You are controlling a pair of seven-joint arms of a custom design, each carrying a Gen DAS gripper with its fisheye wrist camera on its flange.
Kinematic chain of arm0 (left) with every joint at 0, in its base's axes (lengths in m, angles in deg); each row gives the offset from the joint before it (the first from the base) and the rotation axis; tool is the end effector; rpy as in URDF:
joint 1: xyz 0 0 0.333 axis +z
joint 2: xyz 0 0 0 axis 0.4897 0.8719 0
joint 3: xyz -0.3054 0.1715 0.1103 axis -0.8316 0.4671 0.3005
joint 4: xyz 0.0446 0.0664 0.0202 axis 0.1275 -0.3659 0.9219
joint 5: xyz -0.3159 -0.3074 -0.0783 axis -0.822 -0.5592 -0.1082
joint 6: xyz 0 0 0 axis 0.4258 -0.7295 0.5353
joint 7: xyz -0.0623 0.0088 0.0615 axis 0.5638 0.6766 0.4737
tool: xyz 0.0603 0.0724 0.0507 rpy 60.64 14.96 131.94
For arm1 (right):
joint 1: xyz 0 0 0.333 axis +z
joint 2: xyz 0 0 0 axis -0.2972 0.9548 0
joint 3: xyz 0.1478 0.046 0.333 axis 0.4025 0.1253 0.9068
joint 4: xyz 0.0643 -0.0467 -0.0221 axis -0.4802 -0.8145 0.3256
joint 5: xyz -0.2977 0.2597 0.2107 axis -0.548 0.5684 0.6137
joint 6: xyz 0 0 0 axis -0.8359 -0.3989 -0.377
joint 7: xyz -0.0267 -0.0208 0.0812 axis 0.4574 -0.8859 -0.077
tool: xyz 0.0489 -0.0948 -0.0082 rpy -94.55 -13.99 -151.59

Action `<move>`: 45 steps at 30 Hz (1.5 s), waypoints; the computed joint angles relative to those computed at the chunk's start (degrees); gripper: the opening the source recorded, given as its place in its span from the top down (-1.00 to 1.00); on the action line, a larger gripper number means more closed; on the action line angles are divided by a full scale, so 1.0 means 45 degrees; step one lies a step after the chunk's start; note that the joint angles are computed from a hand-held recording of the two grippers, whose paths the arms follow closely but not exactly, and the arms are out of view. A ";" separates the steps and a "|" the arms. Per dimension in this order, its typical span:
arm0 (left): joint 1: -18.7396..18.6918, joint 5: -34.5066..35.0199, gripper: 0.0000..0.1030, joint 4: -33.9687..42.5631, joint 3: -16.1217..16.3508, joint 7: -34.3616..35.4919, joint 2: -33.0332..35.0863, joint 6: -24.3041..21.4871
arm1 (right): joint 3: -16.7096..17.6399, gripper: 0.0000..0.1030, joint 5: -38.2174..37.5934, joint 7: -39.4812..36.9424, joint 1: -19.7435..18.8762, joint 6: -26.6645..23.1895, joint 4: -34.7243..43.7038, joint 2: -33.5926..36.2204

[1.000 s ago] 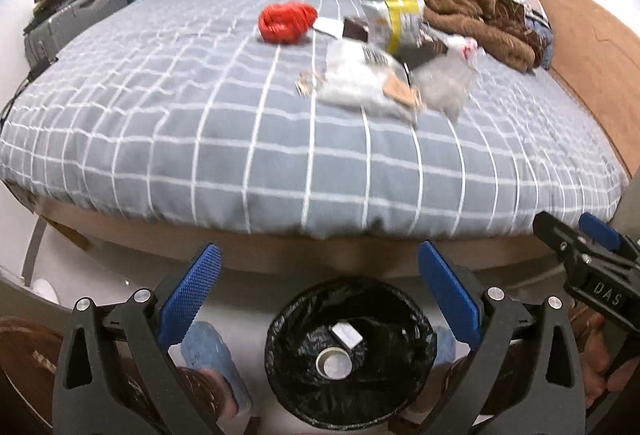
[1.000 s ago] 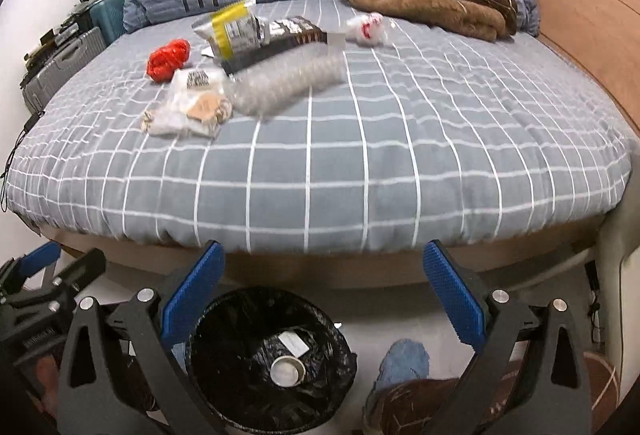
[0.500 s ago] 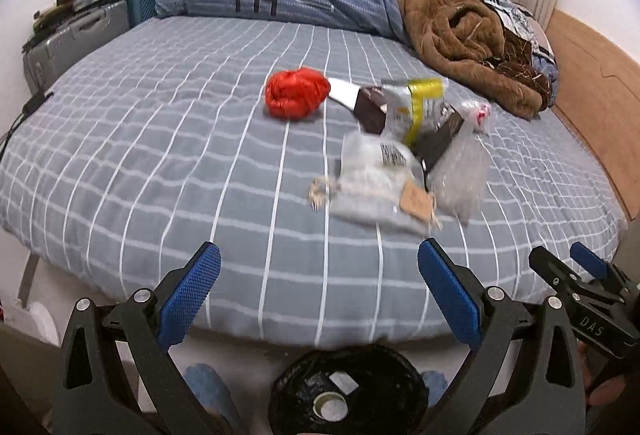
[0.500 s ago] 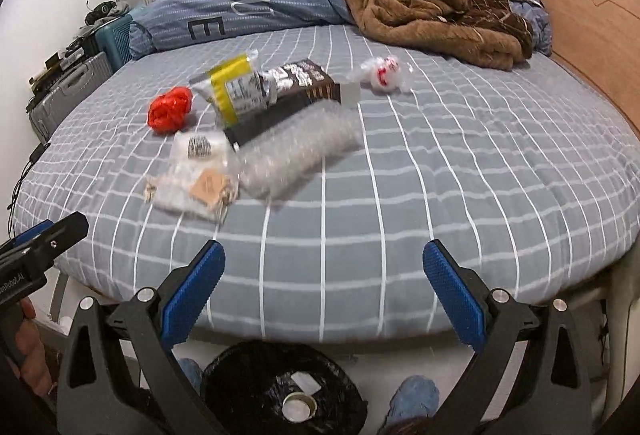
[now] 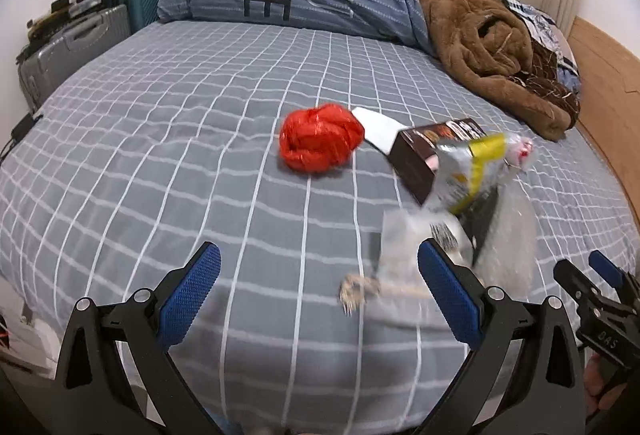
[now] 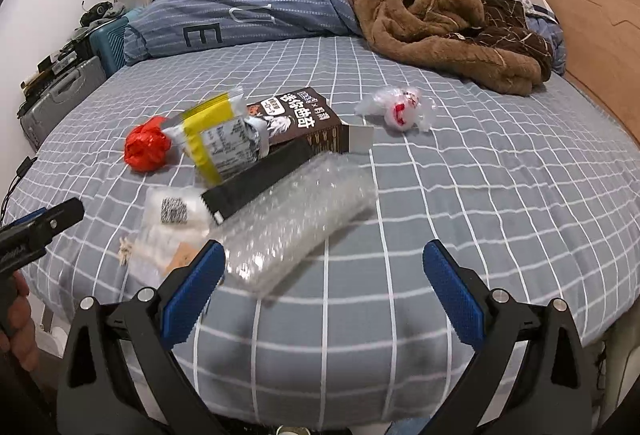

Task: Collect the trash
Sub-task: 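Grasp the red plastic bag with the left tool while the right tool grasps the bubble wrap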

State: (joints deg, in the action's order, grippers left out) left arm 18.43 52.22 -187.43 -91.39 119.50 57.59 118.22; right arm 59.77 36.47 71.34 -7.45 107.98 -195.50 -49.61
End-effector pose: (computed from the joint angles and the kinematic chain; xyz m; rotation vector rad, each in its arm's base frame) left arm 0.4983 -0.2780 0.6377 -1.8546 1.8036 -0.8019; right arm 0.4731 0.1800 0.6387 -1.6897 1.8588 -0.6609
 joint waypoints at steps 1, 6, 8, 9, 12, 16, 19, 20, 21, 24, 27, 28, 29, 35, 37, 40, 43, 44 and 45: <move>0.0066 0.0137 -0.89 0.0204 -0.0028 -0.0032 0.0223 0.0004 | -0.0033 -0.85 0.0011 -0.0042 -0.0009 0.0016 0.0105 0.0168; 0.0114 0.0456 -0.89 0.1192 0.0109 0.0003 0.1210 -0.0094 | -0.0186 -0.85 0.0027 -0.0152 0.0002 0.0005 0.0624 0.0926; 0.0102 0.0677 -0.89 0.1564 0.0169 -0.0039 0.1565 -0.0113 | -0.0281 -0.81 0.0080 -0.0283 0.0052 0.0022 0.0875 0.1253; 0.0083 0.0774 -0.89 0.1754 0.0200 -0.0059 0.1753 -0.0134 | -0.0314 -0.80 0.0097 -0.0307 0.0068 0.0017 0.0990 0.1399; -0.0006 0.1097 -0.89 0.2430 0.0323 -0.0095 0.2414 -0.0281 | -0.0439 -0.80 0.0227 -0.0350 0.0127 -0.0027 0.1258 0.1764; -0.0188 0.1337 -0.89 0.3236 0.0559 -0.0058 0.3258 -0.0473 | -0.0506 -0.78 0.0234 -0.0510 0.0229 -0.0235 0.1602 0.2205; -0.0338 0.1462 -0.88 0.3831 0.0748 -0.0044 0.3874 -0.0718 | -0.0607 -0.71 0.0372 -0.0673 0.0354 -0.0402 0.1814 0.2448; -0.0384 0.1473 -0.88 0.4039 0.0813 -0.0065 0.4106 -0.0760 | -0.0614 -0.69 0.0345 -0.0639 0.0358 -0.0459 0.1845 0.2492; -0.0434 0.1460 -0.88 0.4165 0.0871 -0.0057 0.4238 -0.0808 | -0.0640 -0.66 0.0388 -0.0634 0.0379 -0.0522 0.1870 0.2535; -0.0581 0.1515 -0.87 0.4623 0.1027 -0.0018 0.4718 -0.1007 | -0.0851 -0.43 0.1048 -0.1193 0.0599 -0.0697 0.1991 0.2714; -0.0719 0.1619 -0.86 0.5033 0.1167 0.0117 0.5123 -0.1245 | -0.0862 -0.38 0.1156 -0.1328 0.0628 -0.0673 0.1963 0.2742; -0.0733 0.1521 -0.85 0.5099 0.1197 0.0176 0.5202 -0.1272 | -0.0878 -0.34 0.1242 -0.1380 0.0643 -0.0703 0.1985 0.2770; -0.0745 0.1391 -0.80 0.5213 0.1220 0.0255 0.5315 -0.1382 | -0.0899 -0.30 0.1355 -0.1415 0.0659 -0.0711 0.1997 0.2788; -0.0806 0.0904 -0.43 0.5378 0.1296 0.0850 0.5519 -0.1603 | -0.0966 0.18 0.1723 -0.1578 0.0707 -0.1012 0.2142 0.2924; -0.0823 0.0846 -0.34 0.5322 0.1311 0.0903 0.5470 -0.1617 | -0.1012 0.29 0.1936 -0.1720 0.0734 -0.1019 0.2137 0.2917; -0.0846 0.0807 -0.28 0.5286 0.1316 0.0906 0.5373 -0.1716 | -0.1017 0.43 0.2043 -0.1787 0.0719 -0.0891 0.2080 0.2845; -0.0881 0.0908 -0.25 0.5278 0.1312 0.0811 0.5275 -0.1775 | -0.1016 0.49 0.2108 -0.1799 0.0696 -0.0771 0.2015 0.2751; -0.0878 0.0905 -0.24 0.5259 0.1307 0.0785 0.5218 -0.1779 | -0.1009 0.50 0.2094 -0.1764 0.0673 -0.0747 0.1992 0.2711; -0.0878 0.0930 -0.24 0.5256 0.1303 0.0756 0.5185 -0.1787 | -0.1015 0.50 0.2116 -0.1765 0.0661 -0.0717 0.1976 0.2673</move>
State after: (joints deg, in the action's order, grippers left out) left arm 14.48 56.40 -163.78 -85.53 122.90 80.92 110.18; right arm 55.20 46.00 63.39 -4.47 104.75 -186.61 -37.58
